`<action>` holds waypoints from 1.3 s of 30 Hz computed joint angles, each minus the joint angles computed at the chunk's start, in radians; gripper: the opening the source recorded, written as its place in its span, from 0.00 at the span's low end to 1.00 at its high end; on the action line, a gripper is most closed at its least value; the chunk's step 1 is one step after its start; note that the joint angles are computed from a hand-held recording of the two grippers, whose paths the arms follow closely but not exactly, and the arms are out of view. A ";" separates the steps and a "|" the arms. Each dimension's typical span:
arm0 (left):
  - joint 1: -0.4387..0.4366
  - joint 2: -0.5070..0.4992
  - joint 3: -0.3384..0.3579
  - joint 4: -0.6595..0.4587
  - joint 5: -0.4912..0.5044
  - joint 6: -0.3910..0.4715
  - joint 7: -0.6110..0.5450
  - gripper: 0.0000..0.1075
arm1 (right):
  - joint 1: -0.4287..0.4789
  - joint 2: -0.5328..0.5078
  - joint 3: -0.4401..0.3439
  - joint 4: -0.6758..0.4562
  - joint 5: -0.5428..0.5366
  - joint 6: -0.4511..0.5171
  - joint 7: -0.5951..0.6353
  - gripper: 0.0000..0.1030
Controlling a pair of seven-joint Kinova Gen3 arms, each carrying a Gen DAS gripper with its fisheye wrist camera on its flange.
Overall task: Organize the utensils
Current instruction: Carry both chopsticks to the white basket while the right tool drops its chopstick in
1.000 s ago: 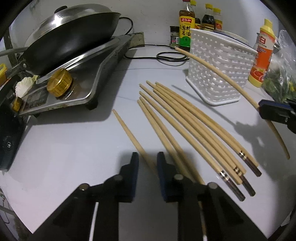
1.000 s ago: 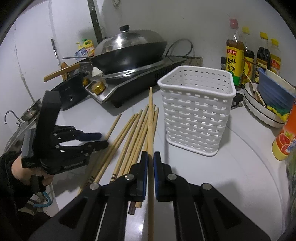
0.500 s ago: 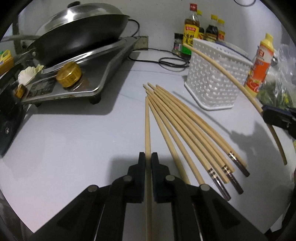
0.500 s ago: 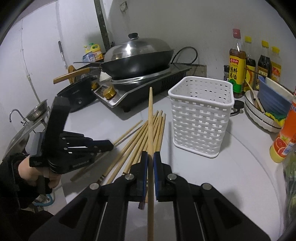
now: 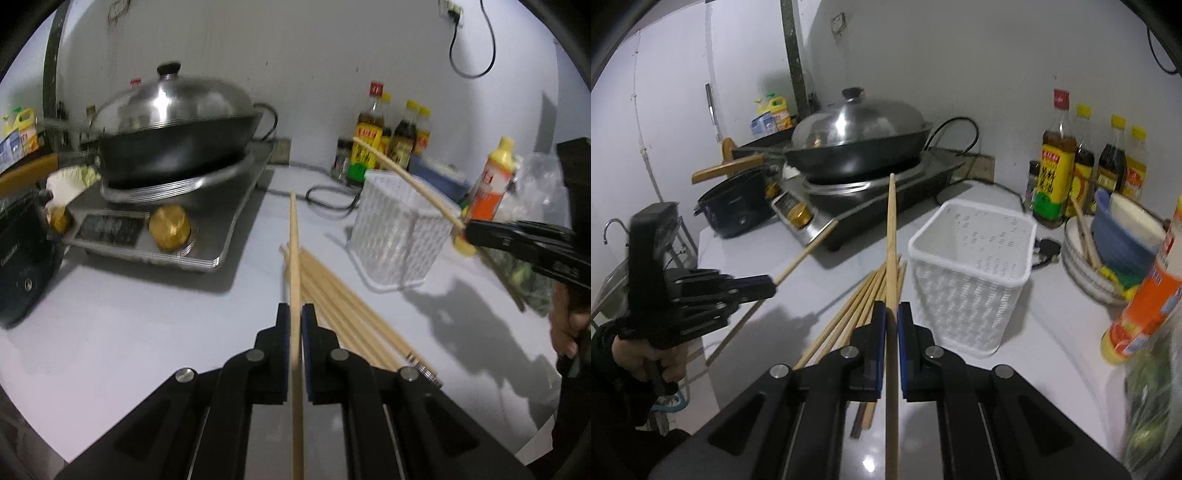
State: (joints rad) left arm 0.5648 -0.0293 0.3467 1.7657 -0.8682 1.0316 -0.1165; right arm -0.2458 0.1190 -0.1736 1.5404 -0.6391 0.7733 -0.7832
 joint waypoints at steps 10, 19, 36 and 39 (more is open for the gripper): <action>-0.077 -0.061 -0.003 0.010 -0.050 -0.099 -0.053 0.05 | -0.061 0.123 -0.005 -0.284 0.193 0.013 -0.152 0.06; -0.189 -0.120 0.012 0.061 -0.041 -0.184 -0.043 0.05 | -0.107 0.271 -0.019 -0.560 0.311 0.082 -0.257 0.06; -0.264 -0.114 0.052 0.073 -0.026 -0.228 -0.048 0.05 | -0.149 0.357 -0.005 -0.545 0.441 0.097 -0.363 0.06; -0.248 -0.099 0.061 0.054 -0.044 -0.203 -0.032 0.05 | -0.148 0.357 -0.002 -0.526 0.448 0.099 -0.363 0.06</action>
